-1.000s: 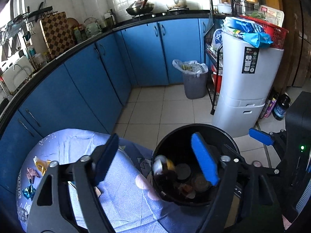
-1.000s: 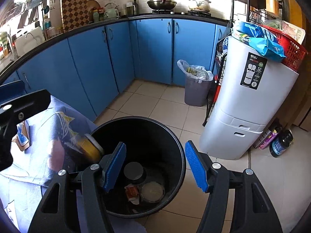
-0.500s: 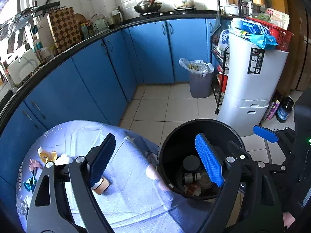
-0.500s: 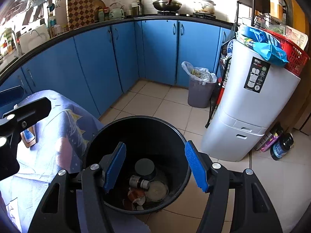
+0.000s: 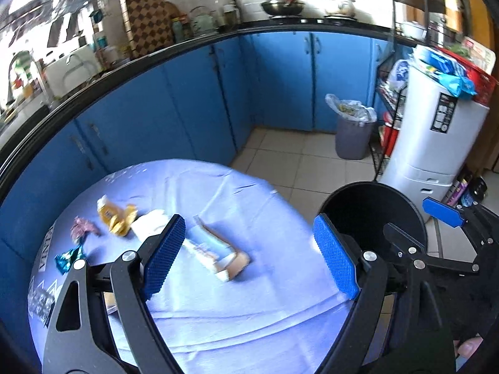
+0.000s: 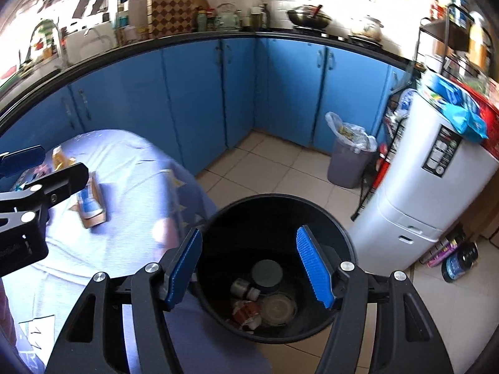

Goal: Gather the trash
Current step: 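Move both grippers back over the table toward the remaining trash, then grasp the clear printed snack bag with the left gripper while the right grasps the torn blue-and-white carton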

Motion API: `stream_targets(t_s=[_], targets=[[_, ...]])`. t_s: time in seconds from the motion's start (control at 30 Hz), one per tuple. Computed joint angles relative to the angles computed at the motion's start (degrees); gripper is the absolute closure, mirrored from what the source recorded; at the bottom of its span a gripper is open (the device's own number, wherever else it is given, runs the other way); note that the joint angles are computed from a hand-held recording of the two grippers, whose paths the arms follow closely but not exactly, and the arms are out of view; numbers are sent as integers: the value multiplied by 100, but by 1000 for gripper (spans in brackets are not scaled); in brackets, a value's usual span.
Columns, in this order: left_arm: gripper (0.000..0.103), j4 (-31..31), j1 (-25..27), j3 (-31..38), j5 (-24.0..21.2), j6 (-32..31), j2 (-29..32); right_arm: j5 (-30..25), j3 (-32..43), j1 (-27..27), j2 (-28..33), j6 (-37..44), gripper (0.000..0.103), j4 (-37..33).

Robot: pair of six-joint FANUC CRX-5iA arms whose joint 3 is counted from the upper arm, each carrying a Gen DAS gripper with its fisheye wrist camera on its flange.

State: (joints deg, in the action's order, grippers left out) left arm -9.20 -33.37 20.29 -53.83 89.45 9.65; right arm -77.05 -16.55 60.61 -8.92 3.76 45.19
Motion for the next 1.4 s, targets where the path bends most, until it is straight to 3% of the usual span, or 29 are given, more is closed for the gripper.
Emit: stream_targets(t_s=[0.43, 0.6, 0.9, 1.27, 1.4], targets=[[20, -164, 904, -560, -353, 473, -411, 904, 903, -77, 913, 1130, 41, -361], [18, 473, 1460, -1041, -331, 318, -574, 1146, 1279, -161, 1290, 1624, 41, -585], [15, 980, 1841, -1295, -426, 10, -500, 1178, 1878, -277, 1856, 2180, 41, -796], [15, 741, 1780, -1179, -319, 43, -365, 1340, 2069, -479, 2005, 2351, 42, -1156], [20, 856, 1844, -1230, -256, -22, -390, 1473, 1993, -451, 1935, 2360, 63, -1181]])
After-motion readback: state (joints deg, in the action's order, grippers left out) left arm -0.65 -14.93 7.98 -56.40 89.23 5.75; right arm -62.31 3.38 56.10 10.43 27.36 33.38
